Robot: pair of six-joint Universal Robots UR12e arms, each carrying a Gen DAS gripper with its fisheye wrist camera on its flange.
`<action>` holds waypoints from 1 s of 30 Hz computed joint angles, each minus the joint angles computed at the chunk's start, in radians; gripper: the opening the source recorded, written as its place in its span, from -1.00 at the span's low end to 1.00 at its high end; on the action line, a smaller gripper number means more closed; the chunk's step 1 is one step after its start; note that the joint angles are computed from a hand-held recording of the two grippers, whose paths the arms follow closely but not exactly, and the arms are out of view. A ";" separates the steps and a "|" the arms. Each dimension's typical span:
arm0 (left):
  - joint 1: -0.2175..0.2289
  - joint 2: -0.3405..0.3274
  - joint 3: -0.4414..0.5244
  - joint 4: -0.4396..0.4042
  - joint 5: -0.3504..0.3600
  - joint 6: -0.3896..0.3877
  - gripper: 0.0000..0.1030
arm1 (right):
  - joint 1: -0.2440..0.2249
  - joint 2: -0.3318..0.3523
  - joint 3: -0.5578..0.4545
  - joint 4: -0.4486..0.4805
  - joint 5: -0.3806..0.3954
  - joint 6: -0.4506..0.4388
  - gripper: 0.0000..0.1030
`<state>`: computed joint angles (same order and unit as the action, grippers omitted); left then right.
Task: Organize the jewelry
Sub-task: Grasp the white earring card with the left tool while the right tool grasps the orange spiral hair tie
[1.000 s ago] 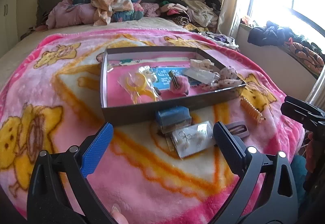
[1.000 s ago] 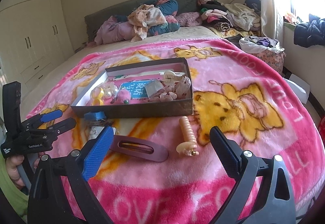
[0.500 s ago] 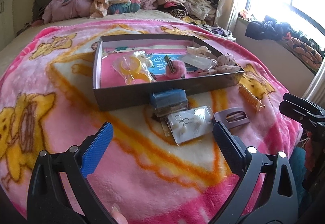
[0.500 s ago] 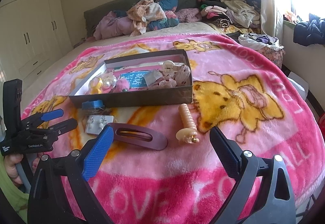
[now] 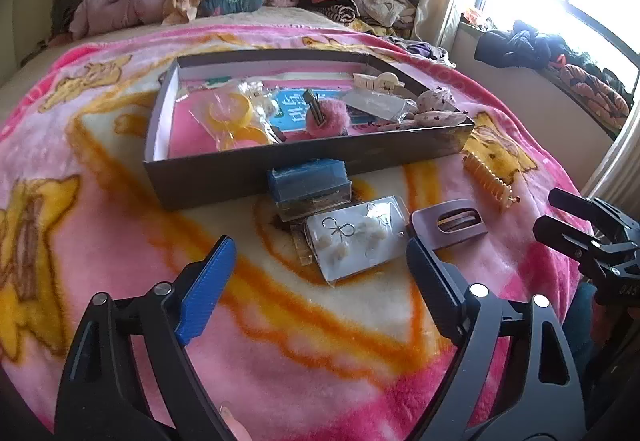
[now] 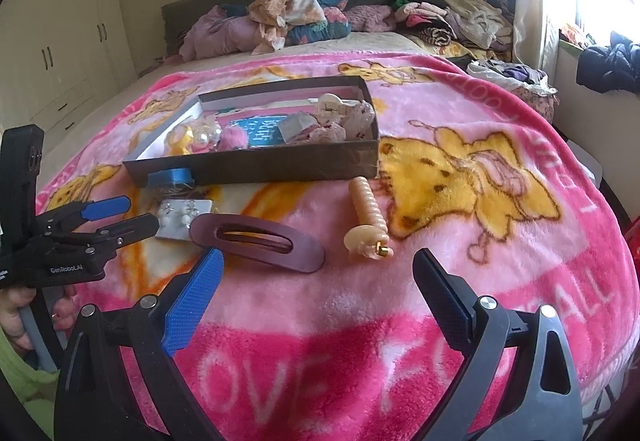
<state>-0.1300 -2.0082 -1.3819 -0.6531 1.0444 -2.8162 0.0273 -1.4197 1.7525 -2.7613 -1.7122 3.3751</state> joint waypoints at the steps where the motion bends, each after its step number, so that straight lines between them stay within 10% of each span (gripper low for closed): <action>1: -0.001 -0.003 0.004 -0.007 -0.001 -0.002 0.48 | 0.000 0.000 0.000 0.000 -0.001 0.003 0.80; 30: -0.031 -0.027 0.019 0.000 0.035 -0.031 -0.04 | -0.074 0.088 -0.122 0.143 0.076 0.063 0.76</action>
